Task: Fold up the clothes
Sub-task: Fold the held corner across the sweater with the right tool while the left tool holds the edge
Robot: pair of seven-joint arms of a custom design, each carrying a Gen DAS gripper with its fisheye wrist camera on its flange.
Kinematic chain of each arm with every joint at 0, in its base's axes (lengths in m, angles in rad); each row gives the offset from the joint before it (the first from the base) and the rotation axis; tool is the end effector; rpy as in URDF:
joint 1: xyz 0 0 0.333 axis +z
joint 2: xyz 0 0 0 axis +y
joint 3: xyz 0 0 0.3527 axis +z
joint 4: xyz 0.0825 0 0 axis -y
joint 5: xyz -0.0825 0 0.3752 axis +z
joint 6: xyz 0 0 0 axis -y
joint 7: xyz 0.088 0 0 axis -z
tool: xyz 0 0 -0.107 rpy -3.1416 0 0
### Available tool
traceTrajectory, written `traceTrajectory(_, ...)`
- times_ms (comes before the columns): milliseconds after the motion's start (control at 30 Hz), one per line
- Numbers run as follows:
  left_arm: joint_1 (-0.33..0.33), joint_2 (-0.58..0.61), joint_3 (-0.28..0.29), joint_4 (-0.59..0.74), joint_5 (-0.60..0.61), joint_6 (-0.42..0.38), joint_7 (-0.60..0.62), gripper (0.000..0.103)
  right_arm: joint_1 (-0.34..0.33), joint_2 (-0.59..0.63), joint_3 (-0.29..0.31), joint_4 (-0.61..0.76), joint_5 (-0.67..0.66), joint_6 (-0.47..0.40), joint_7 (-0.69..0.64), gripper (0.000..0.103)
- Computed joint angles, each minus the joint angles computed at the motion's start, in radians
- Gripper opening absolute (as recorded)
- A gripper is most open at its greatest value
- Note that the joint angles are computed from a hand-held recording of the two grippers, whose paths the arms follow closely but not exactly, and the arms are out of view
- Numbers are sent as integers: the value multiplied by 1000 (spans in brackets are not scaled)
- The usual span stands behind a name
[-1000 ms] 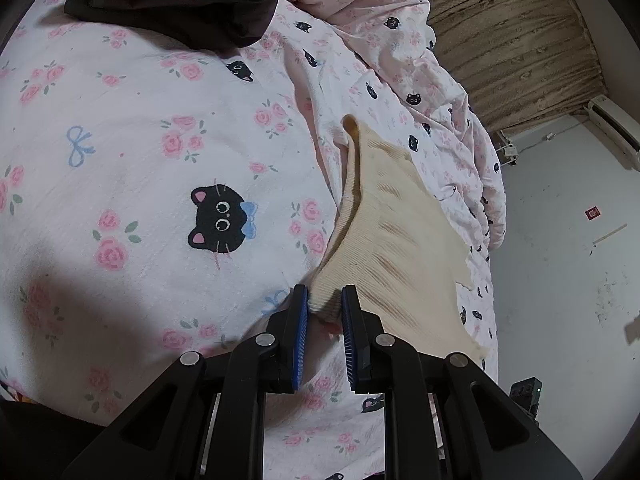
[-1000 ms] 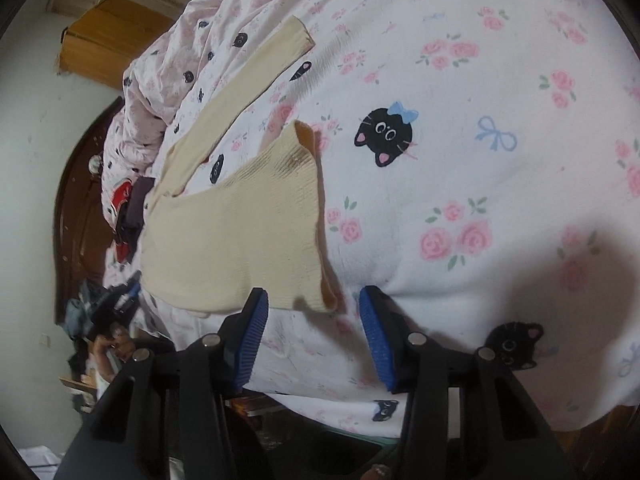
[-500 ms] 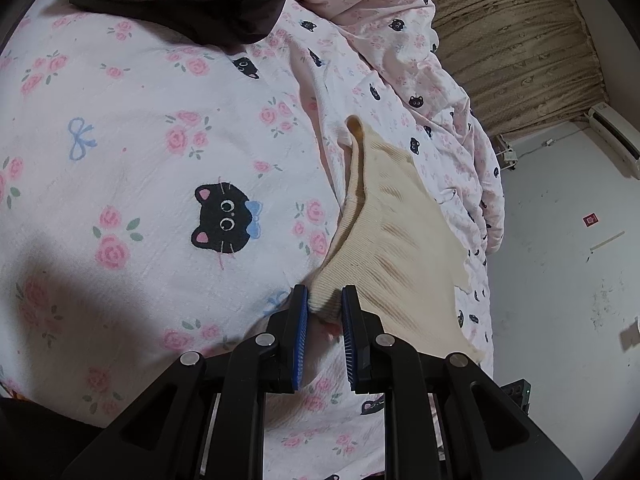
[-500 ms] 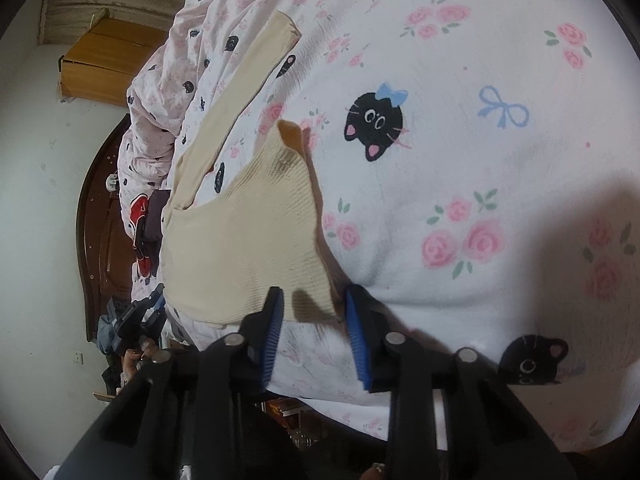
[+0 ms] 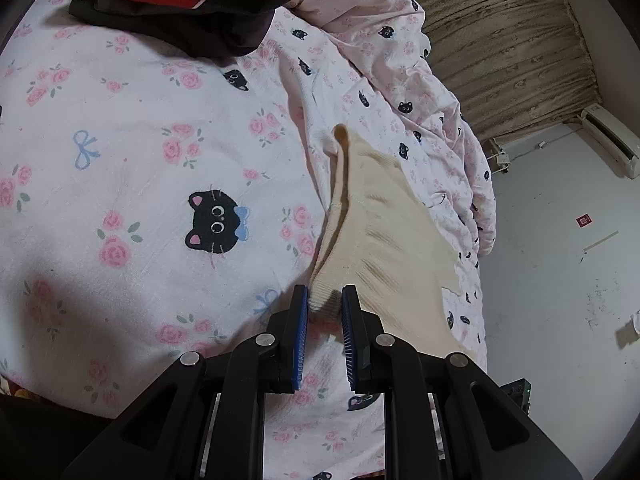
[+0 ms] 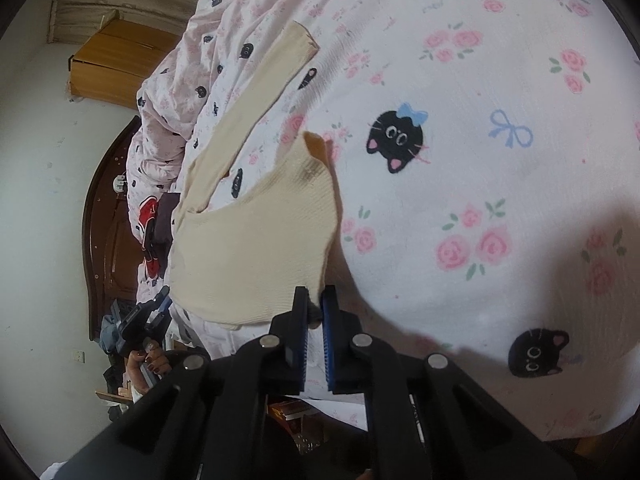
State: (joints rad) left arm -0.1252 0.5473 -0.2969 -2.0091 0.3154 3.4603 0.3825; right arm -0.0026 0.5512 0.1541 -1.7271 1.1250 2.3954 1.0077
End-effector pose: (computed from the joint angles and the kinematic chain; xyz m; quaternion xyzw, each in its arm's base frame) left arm 0.6031 -0.2794 0.3424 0.7745 -0.4416 0.4506 0.0448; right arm 0.6899 0.0978 0.3209 -0.5919 0.6876 0.1944 0.3729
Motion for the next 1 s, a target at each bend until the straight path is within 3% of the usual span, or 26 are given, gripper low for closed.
traceTrajectory(267,6,-33,-9,13,5,-21,-4,14,-11,-6,7,56,35,-18,-13,7)
traceTrajectory(567,52,-45,-67,101,3,-129,24,14,1,35,-8,226,-92,-64,86,7)
traceTrajectory(833,51,-26,-70,183,-60,-189,62,14,8,140,-3,486,-242,-145,200,7)
traceTrajectory(1000,41,12,-63,272,-92,-230,99,14,20,267,2,735,-349,-220,300,7)
